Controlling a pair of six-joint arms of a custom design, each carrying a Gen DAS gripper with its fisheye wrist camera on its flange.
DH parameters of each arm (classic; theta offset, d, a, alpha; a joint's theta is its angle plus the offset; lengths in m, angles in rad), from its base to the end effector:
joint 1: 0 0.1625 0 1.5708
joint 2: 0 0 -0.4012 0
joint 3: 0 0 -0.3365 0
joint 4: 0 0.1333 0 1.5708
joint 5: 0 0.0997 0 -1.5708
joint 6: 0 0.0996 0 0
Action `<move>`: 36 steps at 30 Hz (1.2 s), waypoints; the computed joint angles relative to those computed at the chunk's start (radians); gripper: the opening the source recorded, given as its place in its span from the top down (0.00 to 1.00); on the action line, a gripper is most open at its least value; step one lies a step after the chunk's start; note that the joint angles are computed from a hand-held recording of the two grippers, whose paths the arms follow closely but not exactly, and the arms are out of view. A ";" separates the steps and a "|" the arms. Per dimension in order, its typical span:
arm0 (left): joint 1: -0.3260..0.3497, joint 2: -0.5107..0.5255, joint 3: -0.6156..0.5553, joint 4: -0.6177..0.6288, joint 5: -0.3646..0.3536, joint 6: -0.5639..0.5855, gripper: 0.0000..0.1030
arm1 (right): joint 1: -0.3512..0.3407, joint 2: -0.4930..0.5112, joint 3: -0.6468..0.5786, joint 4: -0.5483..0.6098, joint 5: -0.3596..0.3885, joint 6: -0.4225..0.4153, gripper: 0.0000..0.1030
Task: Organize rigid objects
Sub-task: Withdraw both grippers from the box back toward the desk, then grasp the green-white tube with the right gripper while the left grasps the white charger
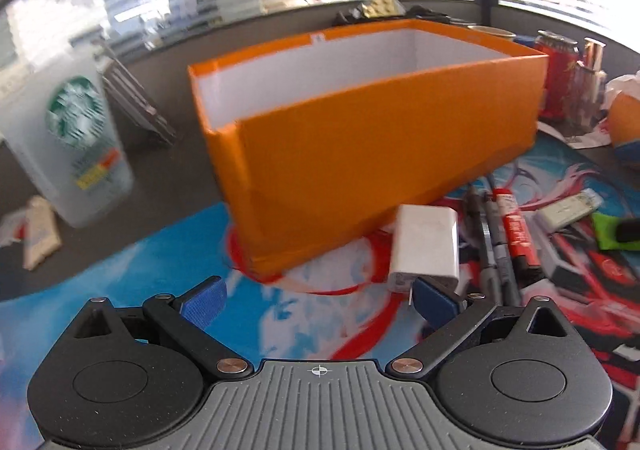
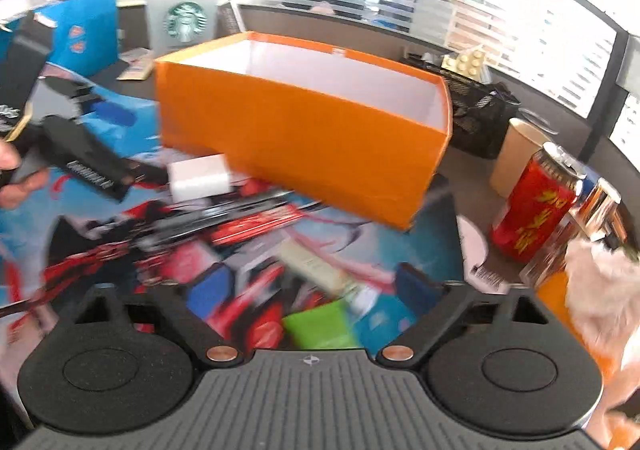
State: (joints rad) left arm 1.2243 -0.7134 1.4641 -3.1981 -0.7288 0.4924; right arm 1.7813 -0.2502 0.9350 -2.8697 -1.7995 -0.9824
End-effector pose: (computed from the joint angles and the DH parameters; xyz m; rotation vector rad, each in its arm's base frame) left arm -0.0303 -0.6952 0.2297 0.4513 2.0907 -0.9102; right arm 0.2727 -0.7462 0.0272 1.3969 -2.2278 0.6583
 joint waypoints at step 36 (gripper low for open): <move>0.008 0.067 -0.147 0.188 -0.104 -0.260 0.05 | -0.049 0.169 -0.311 0.153 0.091 0.080 0.72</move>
